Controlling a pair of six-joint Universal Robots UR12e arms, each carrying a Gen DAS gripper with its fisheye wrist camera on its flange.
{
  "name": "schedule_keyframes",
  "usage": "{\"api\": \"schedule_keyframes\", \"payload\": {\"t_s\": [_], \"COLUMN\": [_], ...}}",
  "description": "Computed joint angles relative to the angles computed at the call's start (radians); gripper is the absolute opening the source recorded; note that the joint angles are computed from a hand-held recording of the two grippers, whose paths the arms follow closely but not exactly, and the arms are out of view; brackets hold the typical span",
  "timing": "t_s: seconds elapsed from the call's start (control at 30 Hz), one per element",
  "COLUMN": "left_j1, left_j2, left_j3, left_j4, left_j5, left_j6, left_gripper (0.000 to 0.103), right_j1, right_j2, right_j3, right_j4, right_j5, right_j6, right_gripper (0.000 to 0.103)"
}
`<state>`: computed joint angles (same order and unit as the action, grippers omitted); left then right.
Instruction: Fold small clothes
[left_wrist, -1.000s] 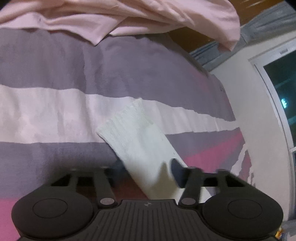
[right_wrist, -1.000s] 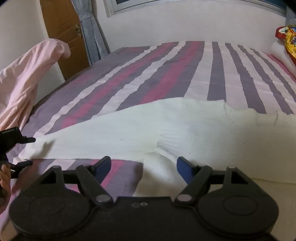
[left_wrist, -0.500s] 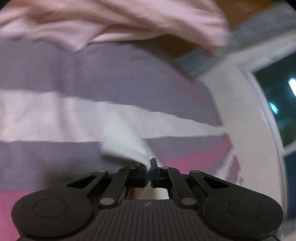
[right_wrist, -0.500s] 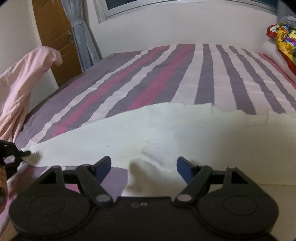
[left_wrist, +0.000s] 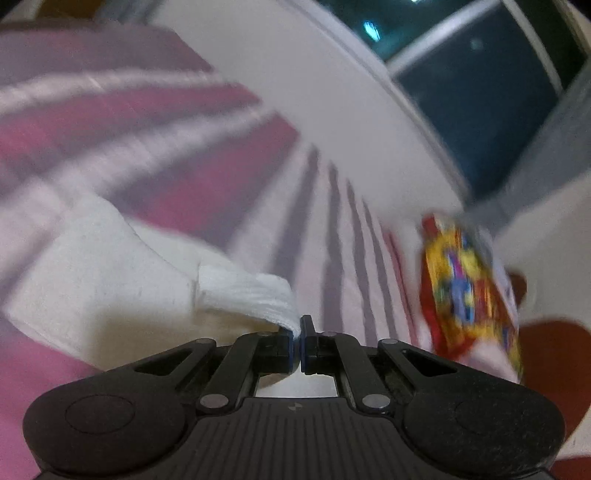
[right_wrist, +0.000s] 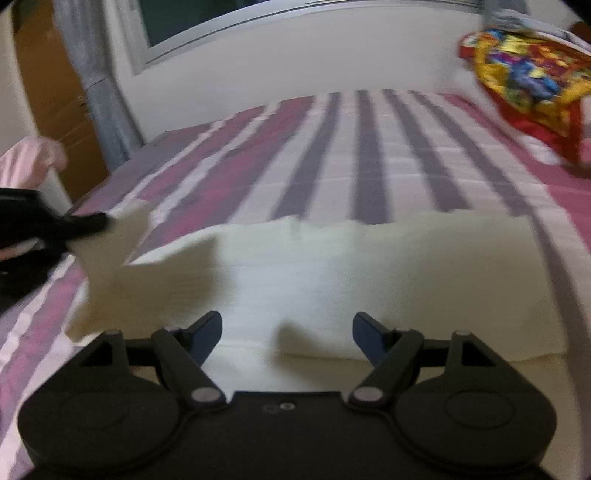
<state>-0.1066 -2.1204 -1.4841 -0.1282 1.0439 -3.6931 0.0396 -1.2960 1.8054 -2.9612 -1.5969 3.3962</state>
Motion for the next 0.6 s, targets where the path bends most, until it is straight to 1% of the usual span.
{"api": "schedule_keyframes", "payload": {"t_s": [0.07, 0.1, 0.13, 0.2, 0.23, 0.3, 0.33, 0.37, 0.4, 0.43, 0.47, 0.5, 0.53, 0.6], "left_j1": [-0.033, -0.051, -0.065, -0.079, -0.082, -0.078, -0.078, -0.076, -0.076, -0.077, -0.075, -0.075, -0.075, -0.068], "left_j2": [-0.009, -0.013, -0.011, -0.005, 0.002, 0.019, 0.026, 0.028, 0.037, 0.046, 0.053, 0.059, 0.064, 0.073], "left_j3": [0.012, 0.025, 0.026, 0.024, 0.022, 0.005, -0.005, -0.009, -0.016, -0.025, -0.035, -0.042, -0.043, -0.041], "left_j4": [-0.054, -0.108, -0.152, -0.217, -0.243, -0.236, -0.226, -0.217, -0.206, -0.193, -0.164, -0.131, -0.124, -0.133], "left_j5": [0.001, 0.018, 0.030, 0.031, 0.031, 0.014, 0.012, 0.005, 0.001, 0.013, 0.028, 0.026, 0.015, 0.020], "left_j6": [0.043, 0.077, 0.095, 0.107, 0.099, 0.076, 0.073, 0.073, 0.079, 0.077, 0.071, 0.084, 0.112, 0.112], "left_gripper": [0.004, 0.004, 0.004, 0.004, 0.004, 0.005, 0.018, 0.035, 0.076, 0.098, 0.098, 0.098, 0.098, 0.098], "right_j1": [-0.023, -0.032, -0.043, -0.061, -0.071, -0.083, -0.088, -0.090, -0.093, -0.095, -0.095, -0.093, -0.092, -0.091], "right_j2": [-0.018, -0.026, -0.034, -0.047, -0.054, -0.062, -0.064, -0.065, -0.065, -0.066, -0.068, -0.069, -0.070, -0.071], "right_j3": [0.019, 0.030, 0.039, 0.055, 0.064, 0.075, 0.080, 0.082, 0.083, 0.084, 0.088, 0.088, 0.090, 0.092], "right_j4": [0.009, 0.009, 0.011, 0.026, 0.030, 0.029, 0.025, 0.023, 0.023, 0.020, 0.016, 0.015, 0.013, 0.011], "right_j5": [-0.011, -0.016, -0.021, -0.020, -0.015, -0.011, -0.011, -0.010, -0.003, 0.005, 0.009, 0.013, 0.016, 0.024], "right_j6": [0.001, 0.003, 0.004, 0.006, 0.013, 0.023, 0.026, 0.029, 0.034, 0.040, 0.043, 0.046, 0.047, 0.047], "right_gripper": [0.078, 0.078, 0.078, 0.078, 0.078, 0.078, 0.079, 0.079, 0.079, 0.079, 0.079, 0.079, 0.079, 0.079]}}
